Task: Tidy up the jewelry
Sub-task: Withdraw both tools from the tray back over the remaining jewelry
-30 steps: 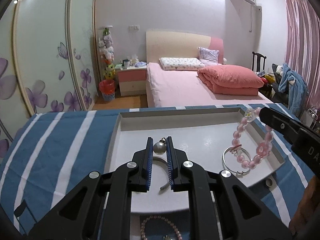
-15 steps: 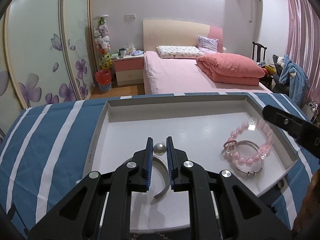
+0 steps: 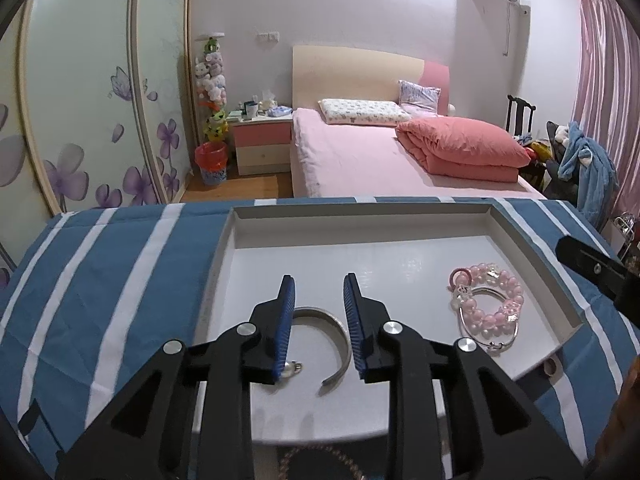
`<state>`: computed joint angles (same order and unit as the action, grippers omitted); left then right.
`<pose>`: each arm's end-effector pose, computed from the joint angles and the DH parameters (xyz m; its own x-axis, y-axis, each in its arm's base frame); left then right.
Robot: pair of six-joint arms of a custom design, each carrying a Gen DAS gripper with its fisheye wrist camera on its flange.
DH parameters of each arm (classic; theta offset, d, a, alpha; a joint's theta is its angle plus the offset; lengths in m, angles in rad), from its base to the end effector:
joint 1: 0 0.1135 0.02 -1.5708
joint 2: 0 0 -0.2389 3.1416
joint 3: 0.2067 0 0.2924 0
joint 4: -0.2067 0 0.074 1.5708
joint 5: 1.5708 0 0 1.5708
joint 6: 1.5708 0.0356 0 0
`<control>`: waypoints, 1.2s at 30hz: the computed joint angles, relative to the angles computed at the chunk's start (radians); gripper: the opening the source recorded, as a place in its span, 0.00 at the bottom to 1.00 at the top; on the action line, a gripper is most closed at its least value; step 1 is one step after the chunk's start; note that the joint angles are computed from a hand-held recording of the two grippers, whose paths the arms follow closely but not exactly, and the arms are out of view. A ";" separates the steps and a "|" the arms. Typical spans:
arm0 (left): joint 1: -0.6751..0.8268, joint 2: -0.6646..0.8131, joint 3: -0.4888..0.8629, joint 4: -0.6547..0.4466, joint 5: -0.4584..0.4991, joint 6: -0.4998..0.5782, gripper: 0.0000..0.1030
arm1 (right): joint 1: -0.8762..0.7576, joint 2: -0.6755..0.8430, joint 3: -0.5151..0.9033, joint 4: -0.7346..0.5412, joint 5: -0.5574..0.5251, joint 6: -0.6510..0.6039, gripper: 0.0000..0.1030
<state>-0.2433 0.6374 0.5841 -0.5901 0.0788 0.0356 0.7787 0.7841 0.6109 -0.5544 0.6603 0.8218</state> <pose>0.1979 -0.0520 0.2347 -0.5712 0.1783 -0.8012 0.3218 0.9466 -0.0187 0.1715 0.1385 0.2241 -0.4898 0.3293 -0.8072 0.1910 0.9440 0.2692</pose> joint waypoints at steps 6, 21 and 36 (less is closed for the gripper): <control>0.118 -0.149 -0.020 -0.128 0.088 0.065 0.26 | 0.095 -0.080 -0.014 -0.154 0.050 0.088 0.34; 0.545 -0.378 -0.075 -0.487 0.367 0.354 0.38 | 0.423 -0.090 -0.053 -0.464 0.074 0.410 0.35; 0.541 -0.429 -0.104 -0.568 0.376 0.395 0.48 | 0.441 0.159 -0.006 -0.368 -0.060 0.295 0.50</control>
